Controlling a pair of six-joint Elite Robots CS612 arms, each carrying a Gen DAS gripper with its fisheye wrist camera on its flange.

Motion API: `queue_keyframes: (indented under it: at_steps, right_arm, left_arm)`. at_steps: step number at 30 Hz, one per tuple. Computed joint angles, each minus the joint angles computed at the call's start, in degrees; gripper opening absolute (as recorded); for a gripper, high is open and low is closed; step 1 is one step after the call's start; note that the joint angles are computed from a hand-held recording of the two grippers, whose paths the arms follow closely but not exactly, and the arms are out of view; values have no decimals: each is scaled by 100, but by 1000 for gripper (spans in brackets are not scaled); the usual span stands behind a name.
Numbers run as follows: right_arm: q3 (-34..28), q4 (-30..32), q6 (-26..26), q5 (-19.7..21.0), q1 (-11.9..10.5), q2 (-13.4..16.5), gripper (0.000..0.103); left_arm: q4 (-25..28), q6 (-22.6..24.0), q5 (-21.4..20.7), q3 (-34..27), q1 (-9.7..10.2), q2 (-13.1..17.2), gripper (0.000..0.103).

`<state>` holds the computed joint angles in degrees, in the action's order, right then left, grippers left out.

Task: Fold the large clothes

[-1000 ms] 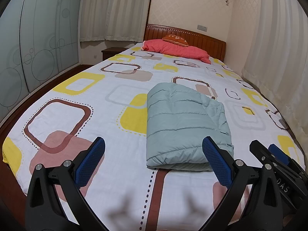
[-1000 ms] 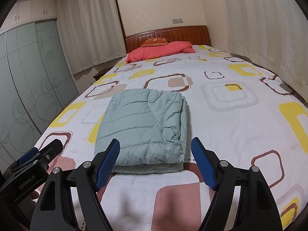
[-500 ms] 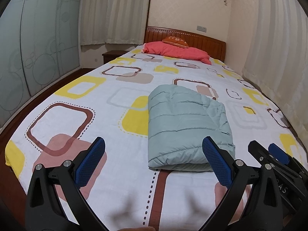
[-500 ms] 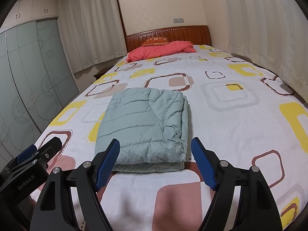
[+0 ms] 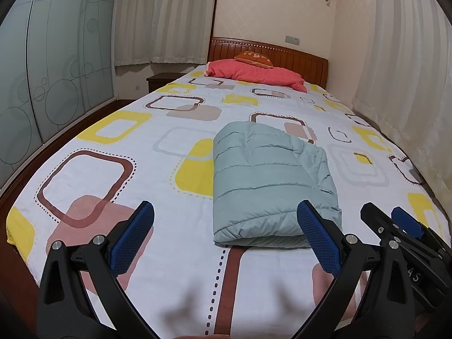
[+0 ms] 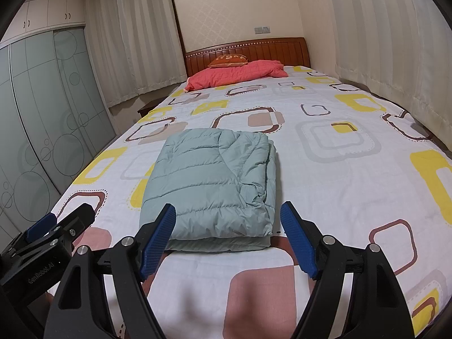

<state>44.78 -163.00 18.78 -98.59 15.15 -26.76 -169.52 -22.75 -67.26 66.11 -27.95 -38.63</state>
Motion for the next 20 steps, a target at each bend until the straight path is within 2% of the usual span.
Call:
queue_keyframes:
  at_steps: [7,11,20]
  right_arm:
    - [7,0,7,24,0,0,75]
    - [21,1,-12,37,1,-7,75]
    - [107,-43,17,27,6,-44,75]
  left_arm:
    - [-58,-101,-27,22,2,1,101]
    - [67,-20,-101,-12,14,13,101]
    - [195,-182,-180,-4,23,22,101]
